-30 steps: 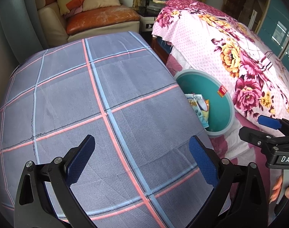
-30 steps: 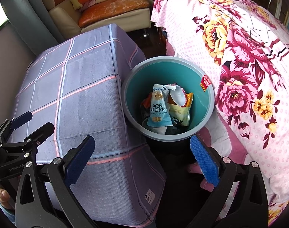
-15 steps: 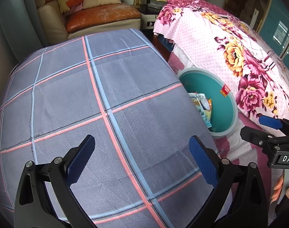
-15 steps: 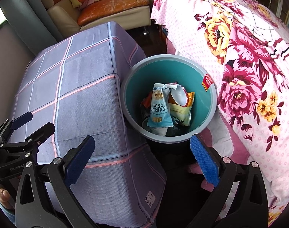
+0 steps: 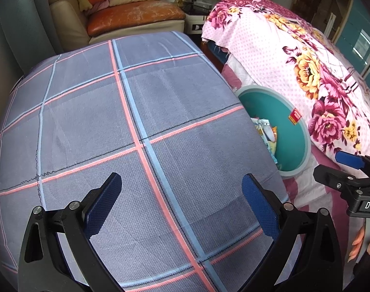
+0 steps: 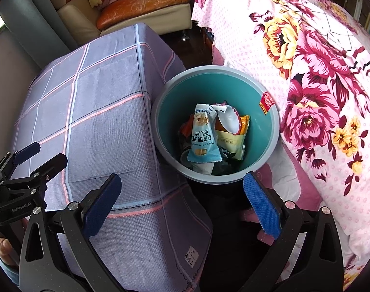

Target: Collect trash

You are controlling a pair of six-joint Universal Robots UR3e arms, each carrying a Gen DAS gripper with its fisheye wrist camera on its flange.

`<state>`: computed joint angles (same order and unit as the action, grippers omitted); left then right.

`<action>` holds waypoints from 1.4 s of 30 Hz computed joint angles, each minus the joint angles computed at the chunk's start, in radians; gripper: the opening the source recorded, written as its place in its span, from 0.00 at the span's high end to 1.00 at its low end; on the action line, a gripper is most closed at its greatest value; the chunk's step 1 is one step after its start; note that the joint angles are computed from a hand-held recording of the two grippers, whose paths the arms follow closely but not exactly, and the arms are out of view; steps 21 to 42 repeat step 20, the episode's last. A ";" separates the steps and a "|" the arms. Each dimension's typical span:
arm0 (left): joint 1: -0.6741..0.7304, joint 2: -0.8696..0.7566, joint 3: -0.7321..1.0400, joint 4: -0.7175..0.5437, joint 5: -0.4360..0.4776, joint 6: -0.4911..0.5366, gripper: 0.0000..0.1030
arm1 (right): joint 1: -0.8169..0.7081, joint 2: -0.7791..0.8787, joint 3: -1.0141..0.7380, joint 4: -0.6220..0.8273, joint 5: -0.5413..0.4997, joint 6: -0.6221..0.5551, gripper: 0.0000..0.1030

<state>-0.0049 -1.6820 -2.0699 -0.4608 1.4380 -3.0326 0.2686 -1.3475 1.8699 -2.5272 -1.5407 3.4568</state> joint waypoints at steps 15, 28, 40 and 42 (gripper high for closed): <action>0.026 0.012 0.001 -0.021 0.000 -0.003 0.04 | 0.011 -0.013 -0.007 0.019 -0.014 0.007 0.07; 0.045 0.032 -0.008 -0.043 -0.011 -0.012 0.04 | 0.021 -0.038 0.004 0.023 -0.023 0.015 0.07; 0.045 0.032 -0.008 -0.043 -0.011 -0.012 0.04 | 0.021 -0.038 0.004 0.023 -0.023 0.015 0.07; 0.045 0.032 -0.008 -0.043 -0.011 -0.012 0.04 | 0.021 -0.038 0.004 0.023 -0.023 0.015 0.07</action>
